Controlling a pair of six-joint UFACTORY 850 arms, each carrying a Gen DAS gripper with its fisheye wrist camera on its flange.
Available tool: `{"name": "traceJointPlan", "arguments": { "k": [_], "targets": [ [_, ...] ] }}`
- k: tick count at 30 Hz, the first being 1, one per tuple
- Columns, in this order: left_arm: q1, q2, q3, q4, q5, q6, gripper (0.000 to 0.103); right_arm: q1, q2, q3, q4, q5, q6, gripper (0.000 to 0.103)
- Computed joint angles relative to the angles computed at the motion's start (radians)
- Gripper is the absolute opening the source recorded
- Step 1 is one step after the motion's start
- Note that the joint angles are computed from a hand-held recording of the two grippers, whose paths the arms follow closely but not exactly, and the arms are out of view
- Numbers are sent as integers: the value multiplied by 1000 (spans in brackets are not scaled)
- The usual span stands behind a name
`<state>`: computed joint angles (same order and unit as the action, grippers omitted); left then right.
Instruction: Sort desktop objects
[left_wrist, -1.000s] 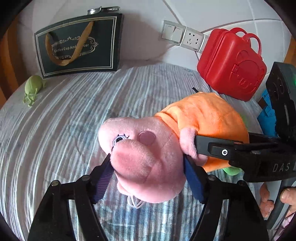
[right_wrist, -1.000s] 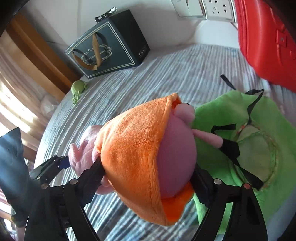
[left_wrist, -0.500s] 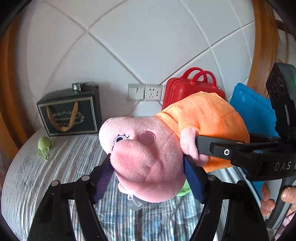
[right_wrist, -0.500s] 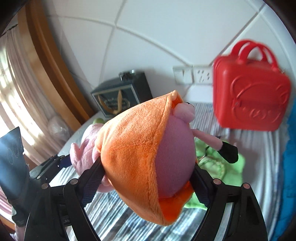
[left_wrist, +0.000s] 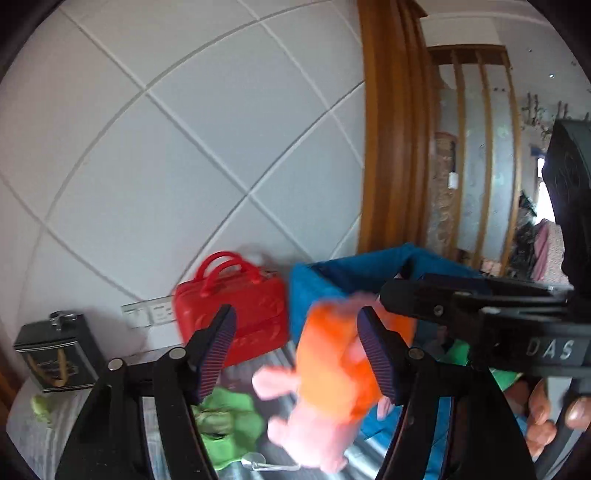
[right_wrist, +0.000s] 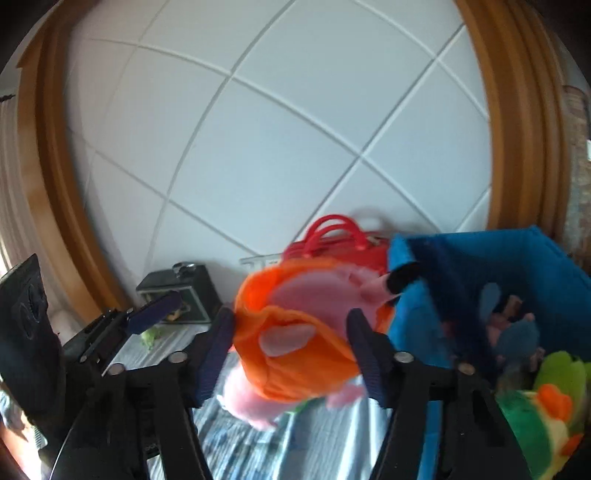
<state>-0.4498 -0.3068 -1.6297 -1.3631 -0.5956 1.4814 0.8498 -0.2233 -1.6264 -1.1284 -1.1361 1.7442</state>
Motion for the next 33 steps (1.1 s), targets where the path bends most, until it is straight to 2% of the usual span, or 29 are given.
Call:
{"name": "traceJointPlan", "arguments": {
  "k": [2, 3, 4, 7, 11, 12, 14, 17, 18, 19, 26, 29, 33],
  "targets": [
    [-69, -7, -37, 31, -29, -35, 67, 29, 79, 76, -31, -129, 57, 49],
    [-111, -7, -47, 49, -26, -40, 67, 45, 118, 116, -36, -205, 80, 49],
    [-143, -5, -48, 59, -14, -33, 67, 53, 163, 161, -30, -243, 95, 49],
    [-215, 5, -28, 89, 39, -23, 67, 67, 282, 287, 25, -303, 136, 49],
    [-245, 15, 14, 150, 137, -78, 70, 61, 346, 369, 82, -327, 172, 51],
    [-249, 15, 24, 156, 179, -88, 73, 59, 356, 389, 87, -314, 187, 54],
    [-246, 34, 69, 126, 252, -69, 78, 58, 351, 400, 95, -291, 198, 80],
    [-209, 52, 113, 60, 279, -31, 79, 75, 313, 378, 75, -291, 201, 93],
    [-192, 59, 126, 38, 279, -13, 80, 80, 295, 364, 60, -276, 197, 95],
    [-177, 66, 139, 19, 283, 5, 81, 80, 279, 353, 45, -255, 192, 101],
    [-35, 94, 219, -87, 322, 132, 88, 81, 57, 134, -21, -140, 87, 103],
    [33, 76, 224, -35, 313, 71, 88, 55, -32, 59, -9, -45, 57, 103],
    [93, 25, 208, 158, 321, -103, 88, 11, -114, 15, 45, 75, 47, 103]
  ]
}}
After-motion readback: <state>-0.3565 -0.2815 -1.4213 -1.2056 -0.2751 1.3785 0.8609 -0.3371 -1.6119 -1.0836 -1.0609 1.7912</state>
